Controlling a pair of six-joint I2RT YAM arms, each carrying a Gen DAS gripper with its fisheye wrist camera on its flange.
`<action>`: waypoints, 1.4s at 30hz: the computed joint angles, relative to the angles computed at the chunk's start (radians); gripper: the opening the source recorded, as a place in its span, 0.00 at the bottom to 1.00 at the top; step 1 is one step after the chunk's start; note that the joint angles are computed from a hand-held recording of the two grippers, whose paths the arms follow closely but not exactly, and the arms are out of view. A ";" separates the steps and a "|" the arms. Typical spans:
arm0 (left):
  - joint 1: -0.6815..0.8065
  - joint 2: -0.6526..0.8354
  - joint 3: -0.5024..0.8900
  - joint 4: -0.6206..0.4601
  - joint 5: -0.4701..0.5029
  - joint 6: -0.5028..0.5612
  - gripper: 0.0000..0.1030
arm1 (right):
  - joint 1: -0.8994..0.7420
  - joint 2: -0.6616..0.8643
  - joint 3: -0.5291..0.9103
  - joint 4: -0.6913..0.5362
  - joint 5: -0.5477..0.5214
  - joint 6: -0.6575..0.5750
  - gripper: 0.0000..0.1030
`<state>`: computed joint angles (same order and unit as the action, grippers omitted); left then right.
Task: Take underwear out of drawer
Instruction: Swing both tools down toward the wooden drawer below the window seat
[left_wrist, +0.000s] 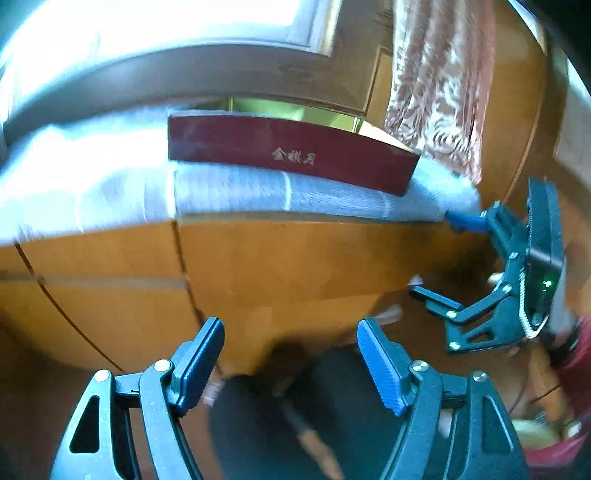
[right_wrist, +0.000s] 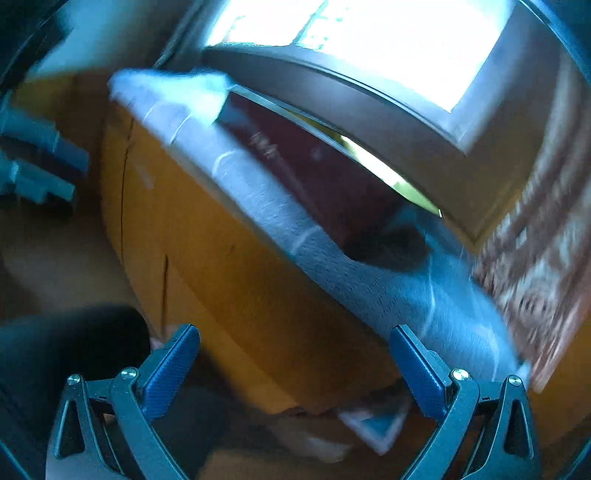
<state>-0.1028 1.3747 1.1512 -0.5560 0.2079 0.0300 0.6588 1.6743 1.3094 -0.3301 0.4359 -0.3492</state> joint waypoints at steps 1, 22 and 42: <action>-0.001 0.007 0.006 0.007 -0.014 0.020 0.74 | 0.001 0.011 0.004 0.005 0.002 -0.039 1.00; -0.010 0.187 0.180 0.023 -0.011 0.239 0.74 | -0.028 0.273 0.356 -0.287 -0.004 -0.415 1.00; -0.040 0.651 0.901 -0.511 0.132 0.776 0.74 | -0.086 0.504 0.917 -0.885 -0.153 -0.555 1.00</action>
<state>-0.1430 2.0261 2.0518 -1.0667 0.3404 0.8059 0.5730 2.1783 2.2261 -1.2149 0.2833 -0.9046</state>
